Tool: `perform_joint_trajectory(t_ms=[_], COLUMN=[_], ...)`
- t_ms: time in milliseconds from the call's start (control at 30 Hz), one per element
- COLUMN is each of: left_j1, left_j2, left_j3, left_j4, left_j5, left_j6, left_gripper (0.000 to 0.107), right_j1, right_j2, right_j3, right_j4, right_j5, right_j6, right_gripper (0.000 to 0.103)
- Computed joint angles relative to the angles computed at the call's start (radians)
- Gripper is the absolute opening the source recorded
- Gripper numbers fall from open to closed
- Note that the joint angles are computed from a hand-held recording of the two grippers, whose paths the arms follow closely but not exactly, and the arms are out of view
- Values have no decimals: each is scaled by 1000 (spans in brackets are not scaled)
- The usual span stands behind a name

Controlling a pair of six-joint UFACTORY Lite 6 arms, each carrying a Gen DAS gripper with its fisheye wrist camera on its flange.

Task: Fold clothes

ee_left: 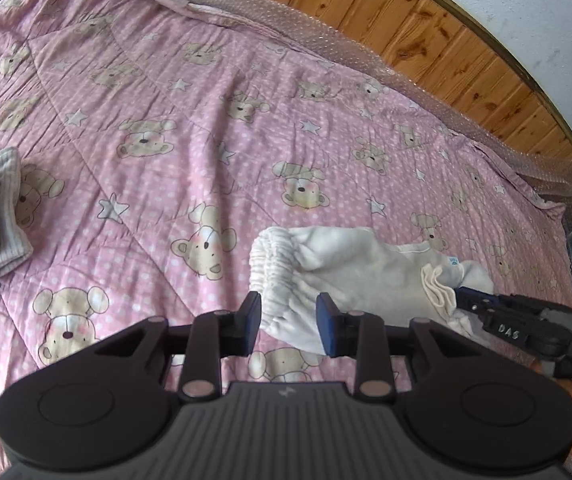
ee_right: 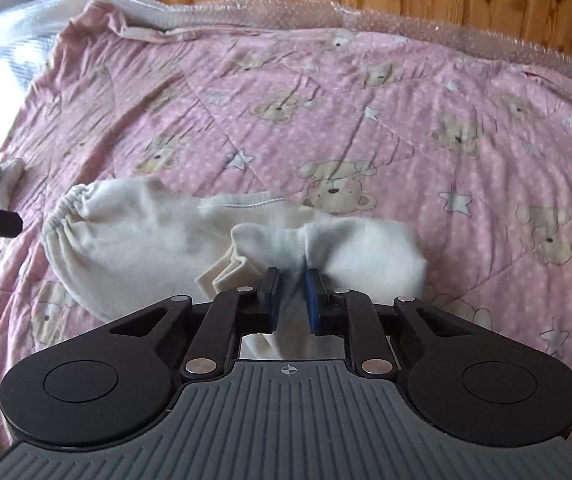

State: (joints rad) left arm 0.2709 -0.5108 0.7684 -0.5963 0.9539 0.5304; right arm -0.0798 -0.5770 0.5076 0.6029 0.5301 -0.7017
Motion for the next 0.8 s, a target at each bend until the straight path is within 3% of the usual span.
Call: perform_joint_trajectory(t_ms=[67,133,233,333,367,433,467,533,567,667,700,767,800], left_j1=[3,27,45,34,22,28,41,57,51,-17,-44,-88,-93], left_j2=[2,33,78,79,80,114,138,181,195,197,194,164,156], left_j3=[-6,-13,-9,-3,-3,-7,-13,-24,-33,-54,-48,-56,-59], left_j4=[-2,-16,-34,-26,-10,-16,-41,-88,-114,-115,-89,-34,-32], left_j5=[-8,-15,-23,-44,-59,-74,-71,-71,-78,-156,-174,-214,-210], left_j6=[-4,-14,-25,-29,-44,-61,-53,-35,-20,-23,-52,-90,-80], left_gripper=[39,40,39,44,48,50,51,52,58,65,64,41,36], right_j1=[12,67,63,0,-35,-44,-33,42,107,316,369,439,463], right_j2=[-73,-102,-97,-90,-112,-147,-149,-133,-127,-85,-58,2,34], right_j3=[26,-11,-98,-27,-5,23,38,62,66,51,41,16,1], right_j4=[-56,-113,-29,-44,-30,-28,-27,-46,-84,-270,-340,-440,-477], right_j5=[42,15,-28,88,131,158,163,149,122,-9,-51,-117,-136], right_j6=[82,128,5,42,40,55,68,124,180,411,494,605,636], right_gripper=[20,21,24,25,29,51,51,51,50,46,43,38,38])
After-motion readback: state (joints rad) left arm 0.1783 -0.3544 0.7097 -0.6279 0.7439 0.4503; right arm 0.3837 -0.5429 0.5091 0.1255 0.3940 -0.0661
